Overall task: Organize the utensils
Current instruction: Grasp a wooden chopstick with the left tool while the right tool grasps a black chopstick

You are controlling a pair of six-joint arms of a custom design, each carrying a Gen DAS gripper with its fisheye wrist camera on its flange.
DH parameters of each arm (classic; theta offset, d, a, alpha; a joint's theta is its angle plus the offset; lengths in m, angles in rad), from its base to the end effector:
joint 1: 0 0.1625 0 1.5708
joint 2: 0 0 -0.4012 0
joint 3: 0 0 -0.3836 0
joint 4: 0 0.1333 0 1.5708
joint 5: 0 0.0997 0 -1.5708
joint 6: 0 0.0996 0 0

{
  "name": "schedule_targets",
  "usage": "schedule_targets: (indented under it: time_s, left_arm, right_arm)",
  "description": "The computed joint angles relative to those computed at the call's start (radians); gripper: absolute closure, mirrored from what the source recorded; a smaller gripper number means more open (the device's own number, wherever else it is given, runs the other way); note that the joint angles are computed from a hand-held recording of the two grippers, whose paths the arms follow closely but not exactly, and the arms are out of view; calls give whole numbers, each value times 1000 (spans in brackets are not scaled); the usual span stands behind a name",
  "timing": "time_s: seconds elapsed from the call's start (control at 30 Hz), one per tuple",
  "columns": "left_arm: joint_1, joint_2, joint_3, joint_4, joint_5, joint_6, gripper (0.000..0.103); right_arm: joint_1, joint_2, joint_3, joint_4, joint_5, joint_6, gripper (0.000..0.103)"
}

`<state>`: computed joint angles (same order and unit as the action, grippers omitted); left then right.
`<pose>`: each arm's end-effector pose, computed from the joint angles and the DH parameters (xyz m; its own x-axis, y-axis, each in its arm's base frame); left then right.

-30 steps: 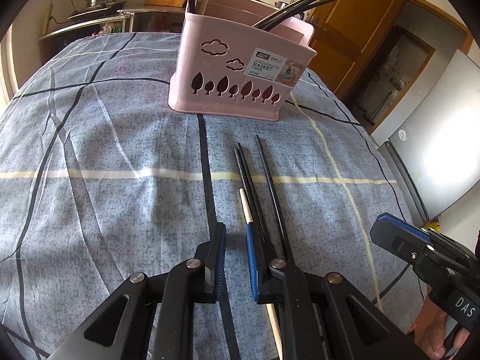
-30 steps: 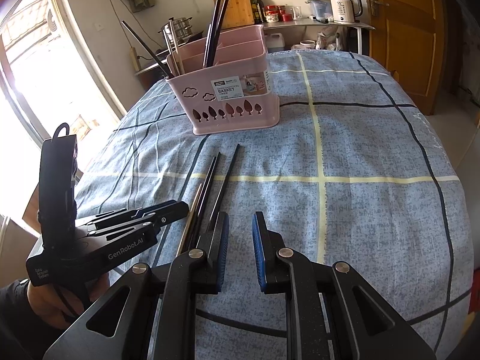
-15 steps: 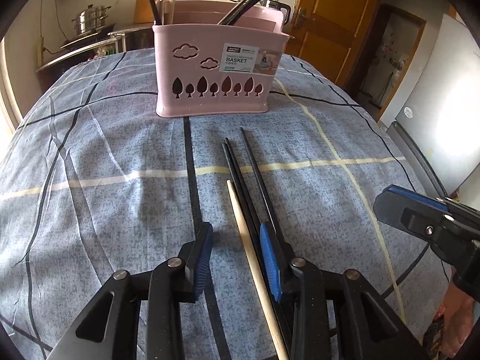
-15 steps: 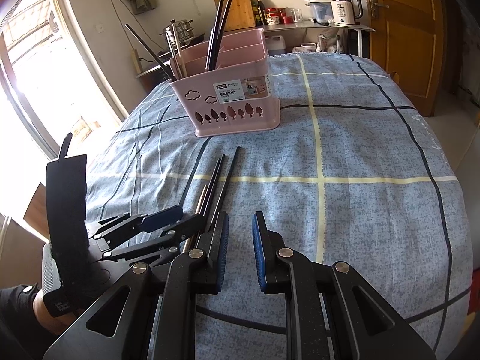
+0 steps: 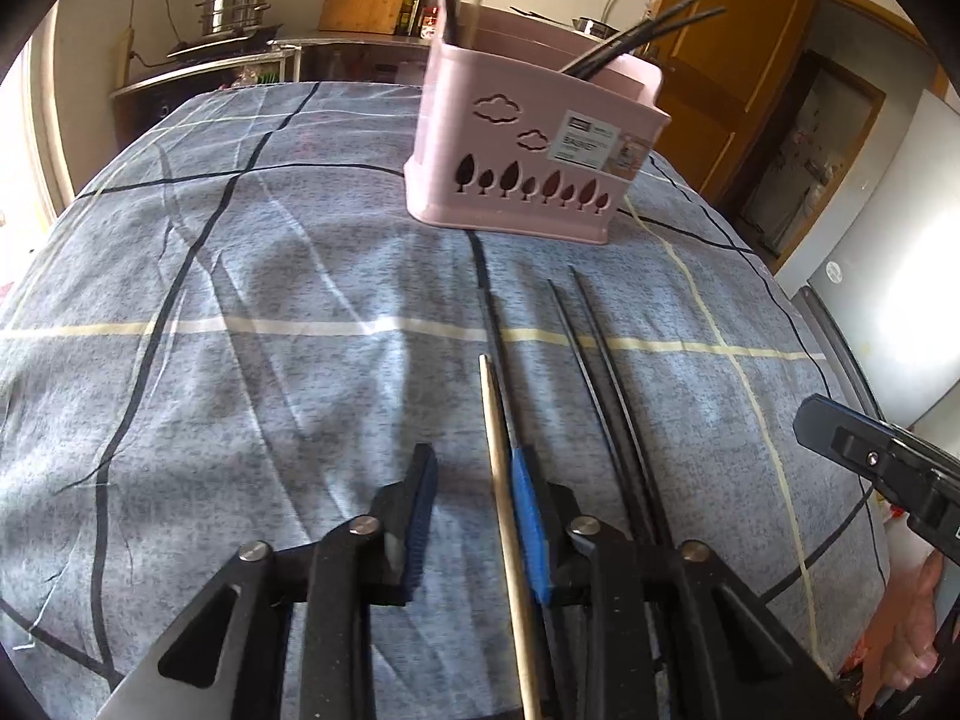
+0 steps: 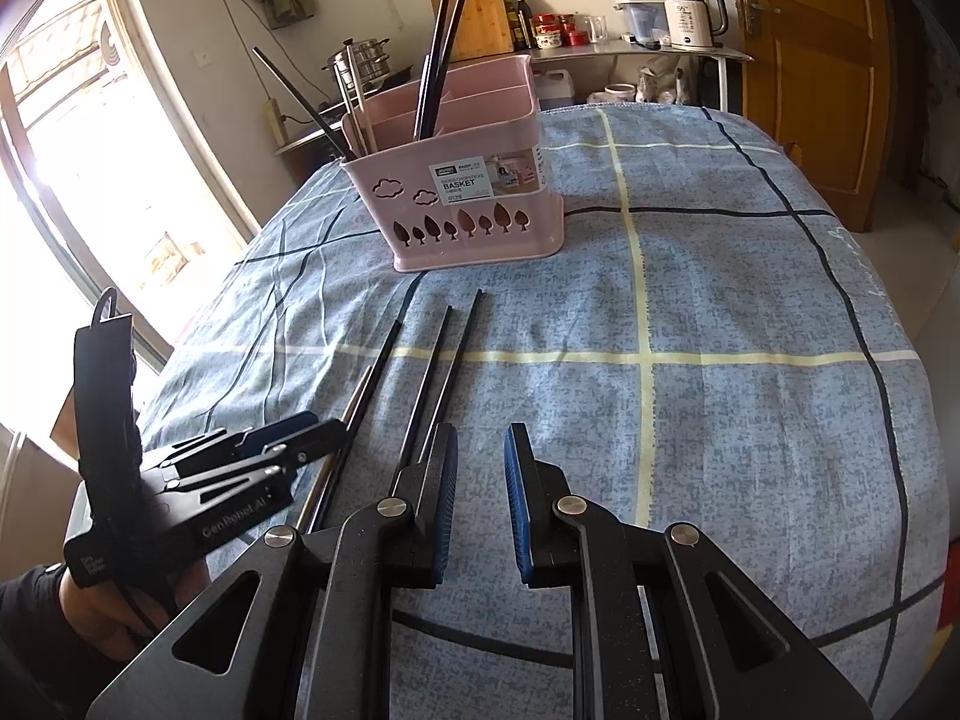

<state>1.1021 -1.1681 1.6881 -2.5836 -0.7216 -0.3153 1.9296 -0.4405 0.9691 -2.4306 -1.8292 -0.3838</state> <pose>-0.0895 -0.6374 0.3302 -0.8362 -0.2613 -0.4821 0.1458 0.7415 -0.6549 0.3888 -0.7297 0.0815 -0.7421 -0.5742 0.3458 -0.6578 0.7230 -0.2110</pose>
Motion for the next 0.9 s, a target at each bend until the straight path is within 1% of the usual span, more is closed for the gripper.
schedule_targets:
  time_s: [0.07, 0.1, 0.17, 0.23, 0.37, 0.43, 0.5, 0.57, 0.63, 0.77, 0.9]
  left_arm:
    - [5, -7, 2, -5, -10, -13, 81]
    - [5, -9, 5, -6, -2, -13, 81]
    - [0, -3, 3, 6, 33, -2, 86]
    - [-4, 3, -6, 26, 48, -7, 86]
    - [5, -7, -12, 34, 2, -42, 86]
    - [9, -12, -11, 17, -17, -37, 86]
    - [11, -11, -13, 2, -23, -23, 86]
    - [14, -3, -25, 14, -19, -19, 86]
    - [19, 3, -34, 17, -37, -19, 86]
    - [19, 13, -41, 13, -38, -3, 86]
    - [14, 35, -59, 29, -3, 22, 86]
  right_arm:
    - [1, 5, -6, 6, 0, 0, 86]
    - [1, 8, -9, 8, -1, -2, 86]
    - [2, 13, -15, 13, -1, -4, 86]
    - [2, 17, -20, 16, -2, -7, 86]
    - [3, 32, -43, 26, -4, -10, 86]
    - [4, 37, -50, 29, -3, -13, 86]
    - [5, 44, -59, 35, -3, -14, 86]
    - [5, 51, -68, 42, -3, -13, 86]
    - [6, 57, -76, 49, -3, -13, 86]
    - [6, 62, -82, 54, -5, -14, 86]
    - [5, 73, -99, 65, -6, -12, 86]
